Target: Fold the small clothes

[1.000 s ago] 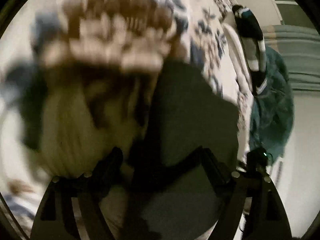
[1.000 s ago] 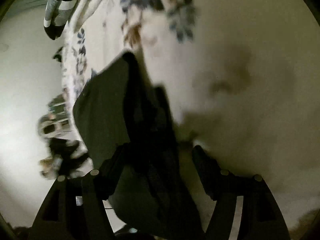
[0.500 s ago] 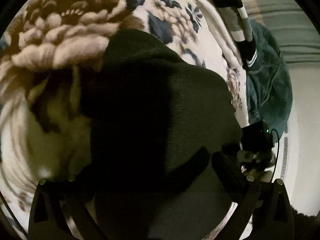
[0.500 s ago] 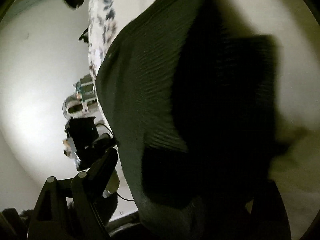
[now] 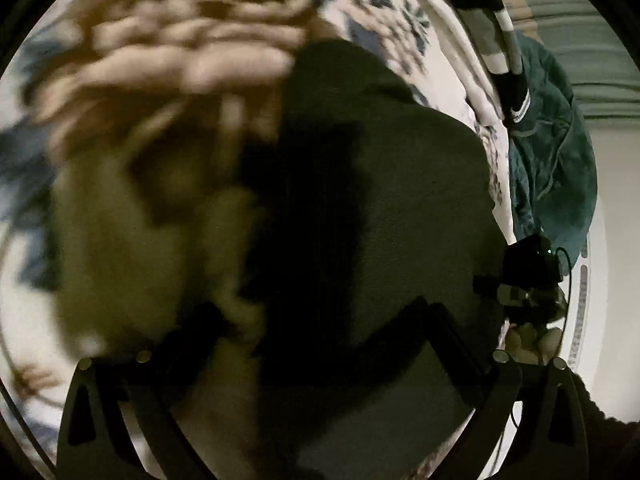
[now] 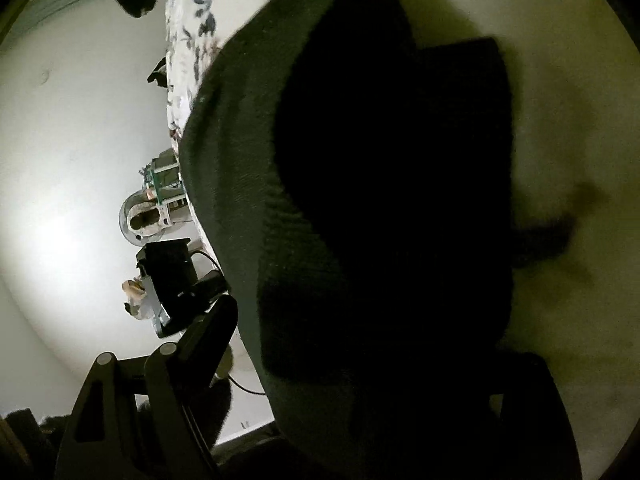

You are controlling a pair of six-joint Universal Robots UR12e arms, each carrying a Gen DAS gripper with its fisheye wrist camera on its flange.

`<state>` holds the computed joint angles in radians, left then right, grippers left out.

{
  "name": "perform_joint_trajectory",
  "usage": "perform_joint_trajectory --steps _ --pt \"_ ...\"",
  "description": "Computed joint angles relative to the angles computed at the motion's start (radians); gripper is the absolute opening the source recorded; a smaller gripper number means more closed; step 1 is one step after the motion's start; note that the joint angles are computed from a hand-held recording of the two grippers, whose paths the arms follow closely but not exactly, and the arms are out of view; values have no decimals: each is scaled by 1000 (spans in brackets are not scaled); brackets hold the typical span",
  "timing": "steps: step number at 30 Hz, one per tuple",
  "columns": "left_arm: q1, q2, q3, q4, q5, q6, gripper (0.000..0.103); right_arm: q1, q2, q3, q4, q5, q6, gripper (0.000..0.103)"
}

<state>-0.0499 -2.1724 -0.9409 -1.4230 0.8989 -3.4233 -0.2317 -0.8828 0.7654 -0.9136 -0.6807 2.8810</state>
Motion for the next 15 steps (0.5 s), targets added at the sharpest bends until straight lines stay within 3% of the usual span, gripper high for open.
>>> perform_joint_trajectory --steps 3,5,6,7,8,9,10,12,15 --pt "-12 -13 25 26 -32 9 103 20 9 -11 -16 10 11 86" --pt "-16 -16 31 47 -55 -3 102 37 11 -21 -51 -23 21 85" --pt "-15 -9 16 74 -62 -20 97 43 8 -19 -68 -35 28 79" --pt "-13 -5 7 89 -64 -32 81 47 4 -15 -86 -47 38 70" --pt "-8 4 -8 103 -64 -48 68 50 1 -12 -104 -69 58 45" --pt "1 16 -27 115 -57 -80 38 50 -7 0 -126 -85 90 36" --pt "9 23 -47 134 -77 -107 26 44 -21 28 -150 -61 122 33" --pt "31 44 -100 206 -158 -188 23 40 -48 70 -212 -53 177 27" --pt "27 37 -59 159 -168 -142 22 53 -70 77 -268 -91 221 23"
